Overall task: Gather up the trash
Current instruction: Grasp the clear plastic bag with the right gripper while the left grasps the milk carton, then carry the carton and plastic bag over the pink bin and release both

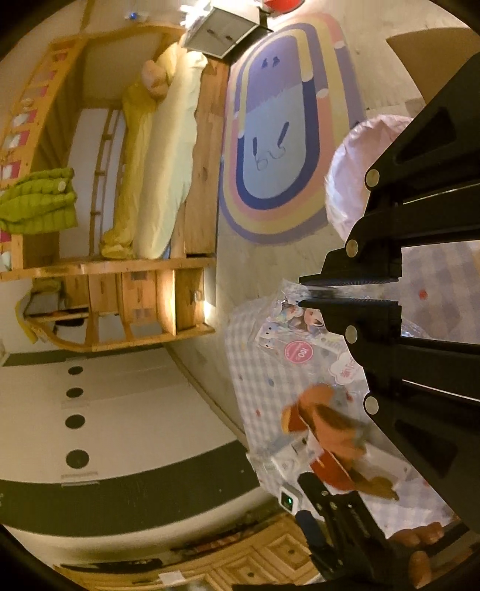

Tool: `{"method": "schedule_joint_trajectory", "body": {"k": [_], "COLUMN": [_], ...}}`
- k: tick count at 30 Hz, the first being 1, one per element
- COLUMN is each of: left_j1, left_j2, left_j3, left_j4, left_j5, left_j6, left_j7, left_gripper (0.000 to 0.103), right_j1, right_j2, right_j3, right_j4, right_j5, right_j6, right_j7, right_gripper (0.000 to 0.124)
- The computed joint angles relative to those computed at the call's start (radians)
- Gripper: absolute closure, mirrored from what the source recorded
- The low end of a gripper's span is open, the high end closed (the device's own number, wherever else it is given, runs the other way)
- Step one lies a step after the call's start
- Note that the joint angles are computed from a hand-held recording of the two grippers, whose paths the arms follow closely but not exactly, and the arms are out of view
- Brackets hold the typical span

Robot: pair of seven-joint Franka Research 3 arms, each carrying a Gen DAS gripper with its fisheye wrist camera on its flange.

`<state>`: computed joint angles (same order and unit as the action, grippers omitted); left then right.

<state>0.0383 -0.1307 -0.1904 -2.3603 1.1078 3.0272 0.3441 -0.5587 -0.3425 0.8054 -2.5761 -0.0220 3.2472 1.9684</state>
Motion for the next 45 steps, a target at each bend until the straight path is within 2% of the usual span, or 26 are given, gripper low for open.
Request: {"method": "schedule_joint_trajectory", "body": {"k": [2,6,11,12,13,14,15,16,18,20,22,27,28,29,30,32,34,35,37,40,42,45], "left_j1": [-0.008,-0.064,-0.113,-0.120,-0.125,-0.124,-0.123,-0.118,-0.105,-0.081,-0.053,0.017,0.048,0.044,0.006,-0.140,-0.227,-0.242,-0.245,-0.202,-0.180,-0.186], "left_j2": [0.041,0.121,0.172,0.175,0.175,0.170,0.164,0.153,0.120,0.068,0.025,-0.088,-0.108,-0.121,-0.130,-0.138,-0.142,-0.142,-0.130,-0.091,-0.057,0.011], "left_j3": [-0.015,-0.003,0.032,0.035,0.039,0.045,0.048,0.053,0.063,0.070,0.069,0.033,0.002,0.000,0.029,0.141,0.196,0.196,0.158,0.054,-0.008,-0.063], "left_j4": [0.049,0.141,0.194,0.197,0.196,0.186,0.176,0.156,0.112,0.059,0.012,-0.100,-0.116,-0.129,-0.146,-0.165,-0.171,-0.171,-0.157,-0.120,-0.091,-0.034], "left_j5": [0.019,0.016,-0.020,-0.030,-0.042,-0.069,-0.094,-0.126,-0.132,-0.048,-0.030,0.022,0.040,0.036,0.013,-0.027,-0.061,-0.072,-0.087,-0.099,-0.108,-0.136], "left_j6": [-0.062,-0.218,-0.290,-0.304,-0.313,-0.303,-0.290,-0.260,-0.194,-0.108,-0.016,0.184,0.218,0.237,0.257,0.264,0.262,0.264,0.263,0.263,0.258,0.242], "left_j7": [-0.026,-0.063,-0.056,-0.043,-0.029,-0.006,0.011,0.039,0.057,0.013,0.016,0.022,0.016,0.030,0.070,0.141,0.196,0.213,0.241,0.269,0.289,0.338], "left_gripper": [0.024,0.025,0.025,0.030,0.040,0.045,0.060,0.064,0.064,0.065,0.065,0.065,0.065,0.065,0.065,0.065,0.065,0.065,0.065,0.065,0.065,0.065], "right_j1": [-0.044,-0.060,-0.026,-0.012,-0.005,0.002,0.017,0.012,0.024,0.051,0.070,0.144,0.151,0.155,0.162,0.169,0.173,0.168,0.154,0.131,0.083,0.020], "right_j2": [0.002,0.018,0.044,0.045,0.042,0.038,0.035,0.038,0.032,0.022,0.009,-0.045,-0.056,-0.070,-0.079,-0.103,-0.130,-0.145,-0.167,-0.191,-0.207,-0.213], "right_j3": [0.028,0.017,-0.030,-0.043,-0.049,-0.055,-0.069,-0.065,-0.075,-0.102,-0.119,-0.195,-0.202,-0.206,-0.216,-0.230,-0.243,-0.246,-0.248,-0.258,-0.238,-0.213], "right_j4": [0.004,-0.002,-0.007,-0.010,-0.013,-0.017,-0.020,-0.018,-0.022,-0.032,-0.040,-0.088,-0.097,-0.108,-0.116,-0.135,-0.155,-0.167,-0.184,-0.209,-0.224,-0.236], "right_j5": [-0.004,0.010,0.026,0.029,0.030,0.030,0.032,0.031,0.033,0.041,0.052,0.097,0.104,0.110,0.115,0.122,0.125,0.126,0.124,0.120,0.113,0.101], "right_j6": [0.006,0.018,0.010,0.008,0.006,0.005,0.003,0.004,0.005,0.011,0.014,0.018,0.017,0.013,0.009,0.001,-0.009,-0.011,-0.016,-0.020,-0.021,-0.024], "right_j7": [0.006,-0.004,-0.029,-0.032,-0.032,-0.033,-0.034,-0.032,-0.032,-0.035,-0.040,-0.059,-0.063,-0.066,-0.071,-0.074,-0.073,-0.070,-0.065,-0.061,-0.053,-0.041], "right_gripper": [0.118,0.118,0.118,0.118,0.118,0.118,0.118,0.118,0.118,0.118,0.118,0.118,0.118,0.118,0.118,0.118,0.118,0.118,0.118,0.118,0.118,0.118]}}
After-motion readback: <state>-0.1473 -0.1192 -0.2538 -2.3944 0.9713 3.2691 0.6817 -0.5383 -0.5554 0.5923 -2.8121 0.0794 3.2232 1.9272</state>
